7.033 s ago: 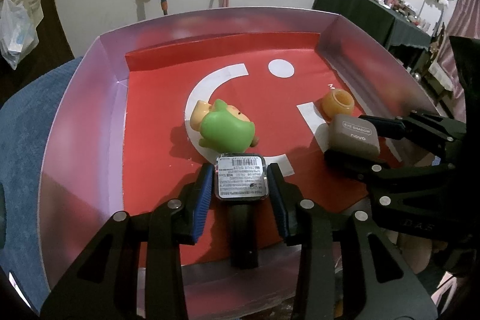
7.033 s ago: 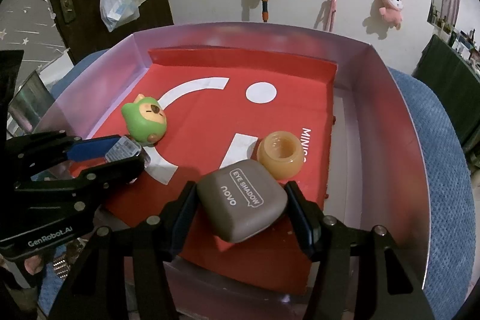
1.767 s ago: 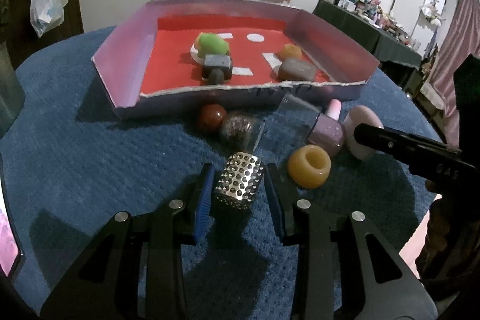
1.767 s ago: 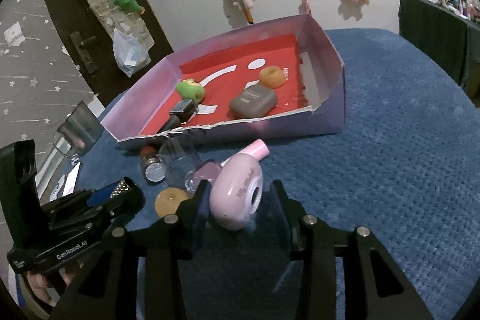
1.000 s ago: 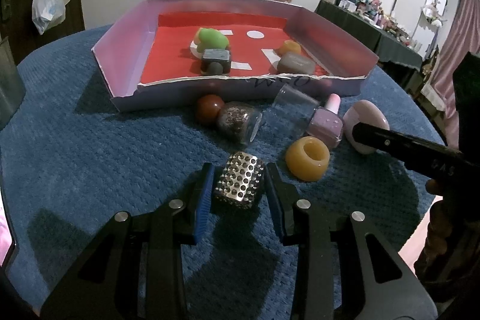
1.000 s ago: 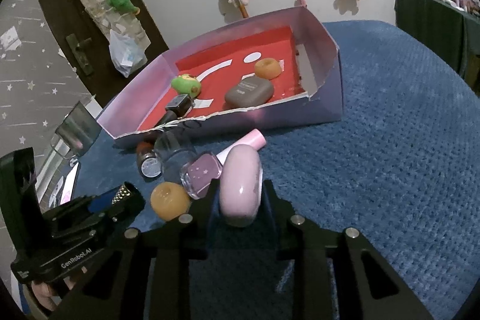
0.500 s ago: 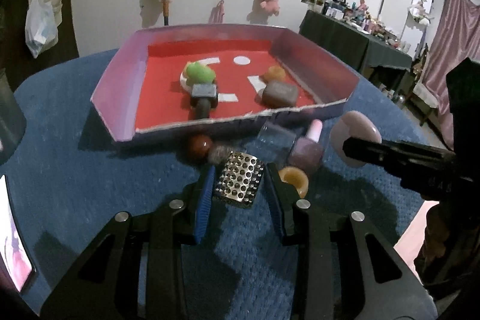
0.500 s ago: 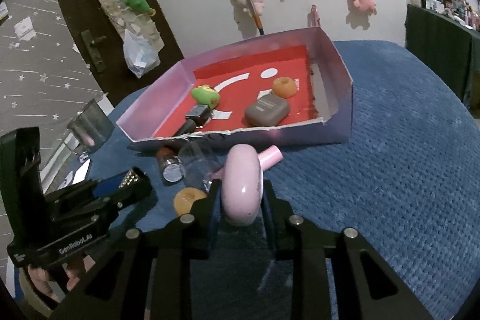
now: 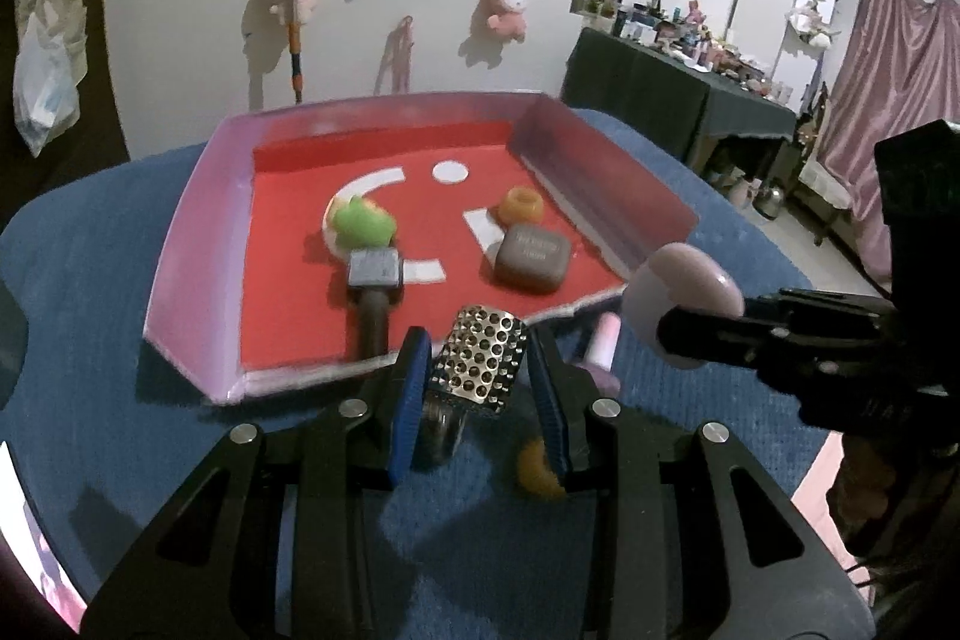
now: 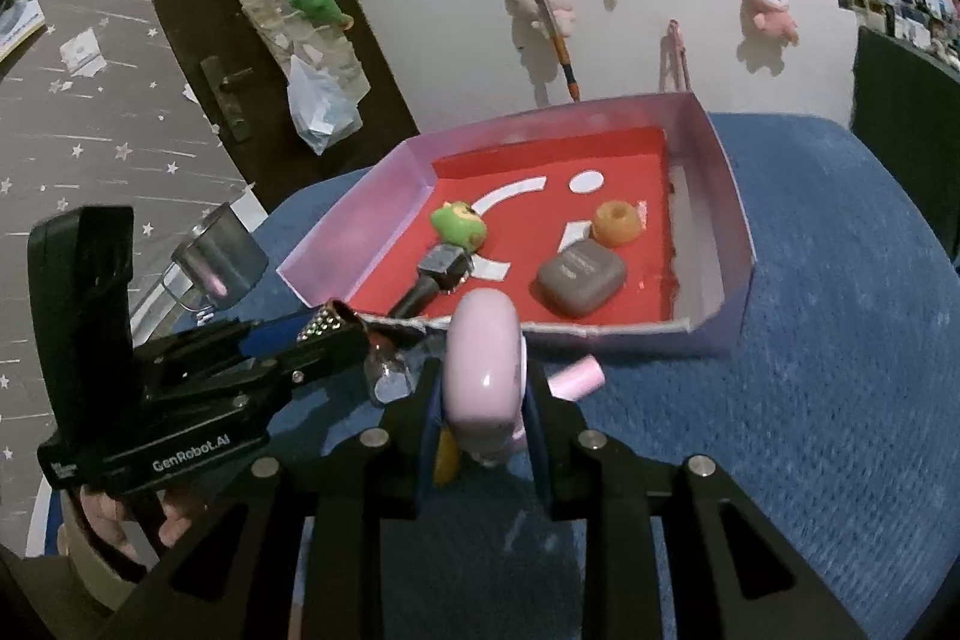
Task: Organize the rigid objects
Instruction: 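Carry the pink compact and studded cylinder over the red box with both tools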
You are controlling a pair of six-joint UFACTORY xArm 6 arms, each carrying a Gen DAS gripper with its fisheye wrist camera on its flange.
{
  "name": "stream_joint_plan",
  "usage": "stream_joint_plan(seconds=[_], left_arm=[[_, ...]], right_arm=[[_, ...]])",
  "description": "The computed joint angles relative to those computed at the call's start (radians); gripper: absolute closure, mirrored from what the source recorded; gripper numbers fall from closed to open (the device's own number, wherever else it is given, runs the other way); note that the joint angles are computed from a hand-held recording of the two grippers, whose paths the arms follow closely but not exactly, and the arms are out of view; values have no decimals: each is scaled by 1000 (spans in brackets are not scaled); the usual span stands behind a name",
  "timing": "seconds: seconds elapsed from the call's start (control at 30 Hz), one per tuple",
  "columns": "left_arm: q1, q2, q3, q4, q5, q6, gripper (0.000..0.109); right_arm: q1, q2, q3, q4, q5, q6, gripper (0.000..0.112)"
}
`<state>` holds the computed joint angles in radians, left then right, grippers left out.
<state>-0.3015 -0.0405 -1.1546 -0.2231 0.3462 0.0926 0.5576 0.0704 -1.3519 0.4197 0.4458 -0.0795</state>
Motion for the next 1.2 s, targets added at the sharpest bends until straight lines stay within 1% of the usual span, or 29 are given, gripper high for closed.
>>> stream_joint_plan(seconds=[0.1, 0.23, 0.33, 0.53, 0.67, 0.8, 0.87, 1.1, 1.2], left_arm=[[5, 50, -76, -29, 37, 40, 77], [15, 118, -166, -70, 96, 73, 77], [26, 167, -227, -81, 145, 84, 77], [46, 248, -316, -99, 225, 93, 77], [56, 289, -355, -124, 273, 100, 77], [58, 315, -379, -104, 300, 89, 77], [63, 324, -388, -123, 311, 100, 77], [67, 332, -398, -93, 300, 80, 77], [72, 341, -409, -90, 300, 75, 77]], right_arm=[[-10, 39, -63, 13, 40, -28, 85], [-23, 95, -141, -43, 74, -11, 85], [-36, 148, -217, -60, 121, -12, 85], [-56, 248, -354, -86, 220, -14, 85], [-65, 310, -439, -72, 289, -24, 85], [-70, 357, -502, -60, 341, -31, 85], [-72, 380, -535, -50, 368, -33, 85], [-71, 456, -638, -40, 441, -36, 85], [-75, 475, -656, -36, 452, -33, 85]])
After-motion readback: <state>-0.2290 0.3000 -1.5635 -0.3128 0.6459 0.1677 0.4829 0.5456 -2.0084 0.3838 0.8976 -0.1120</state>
